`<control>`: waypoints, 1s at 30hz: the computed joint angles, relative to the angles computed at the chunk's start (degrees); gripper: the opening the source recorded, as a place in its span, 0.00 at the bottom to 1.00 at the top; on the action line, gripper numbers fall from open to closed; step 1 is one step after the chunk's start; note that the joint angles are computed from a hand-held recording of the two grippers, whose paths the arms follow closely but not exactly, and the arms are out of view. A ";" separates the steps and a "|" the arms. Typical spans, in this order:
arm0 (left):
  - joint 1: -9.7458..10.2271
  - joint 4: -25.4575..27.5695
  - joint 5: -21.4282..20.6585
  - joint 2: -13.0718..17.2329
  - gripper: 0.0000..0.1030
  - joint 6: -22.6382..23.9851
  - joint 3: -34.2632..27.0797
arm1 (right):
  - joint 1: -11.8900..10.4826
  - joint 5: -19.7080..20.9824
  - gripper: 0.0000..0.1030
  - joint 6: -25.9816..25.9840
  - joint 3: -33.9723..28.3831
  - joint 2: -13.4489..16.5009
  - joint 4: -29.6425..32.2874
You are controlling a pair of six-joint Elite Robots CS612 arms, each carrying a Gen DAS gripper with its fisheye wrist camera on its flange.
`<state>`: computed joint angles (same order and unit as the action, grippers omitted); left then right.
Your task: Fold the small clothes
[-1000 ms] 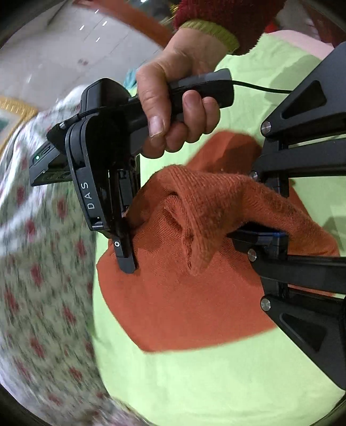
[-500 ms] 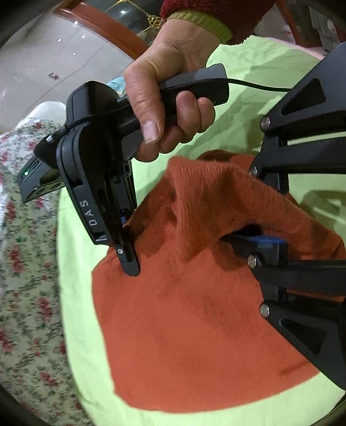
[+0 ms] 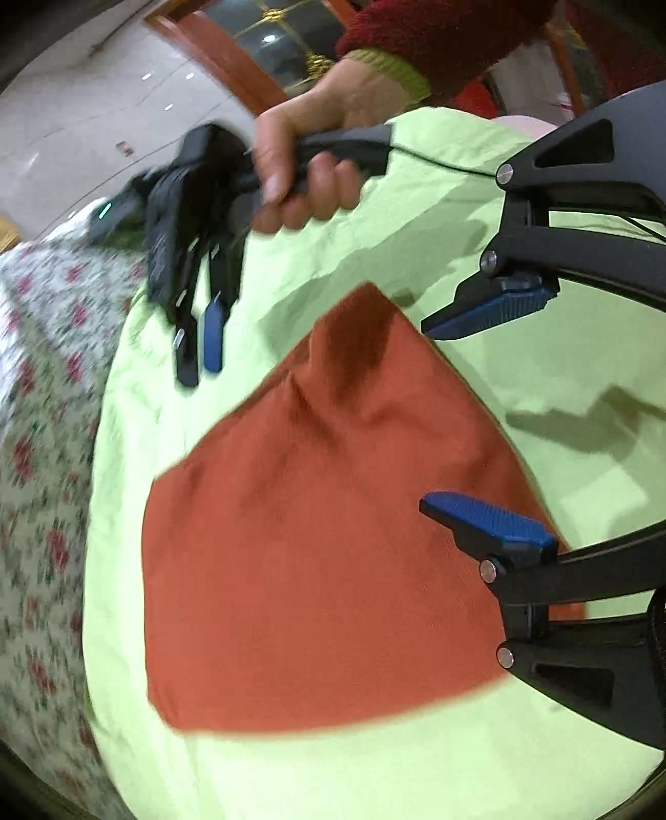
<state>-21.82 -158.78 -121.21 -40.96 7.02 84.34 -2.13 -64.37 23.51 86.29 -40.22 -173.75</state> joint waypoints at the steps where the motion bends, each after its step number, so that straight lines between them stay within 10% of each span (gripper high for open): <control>1: 0.53 -0.47 0.50 -0.10 0.61 -1.44 0.08 | 0.13 0.76 0.38 -0.33 0.63 -0.47 -0.53; 15: 4.01 -1.56 6.16 4.20 0.67 -18.39 -6.65 | 2.96 1.10 0.38 -2.06 -1.94 1.37 4.49; 17: 4.05 -0.84 5.79 4.82 0.67 -19.42 -7.31 | 2.89 1.93 0.31 -2.40 -2.06 1.57 4.97; 18: 3.96 -0.36 5.67 5.05 0.67 -19.90 -7.54 | 2.83 1.95 0.11 -2.68 -2.12 1.58 5.33; 25: 3.36 0.76 6.18 6.02 0.72 -20.32 -9.23 | 1.71 0.88 0.07 -4.07 -0.50 -0.89 -0.27; 30: 2.98 3.44 6.07 6.87 0.72 -20.40 -10.74 | 1.56 -3.45 0.07 -6.16 -2.31 0.64 7.53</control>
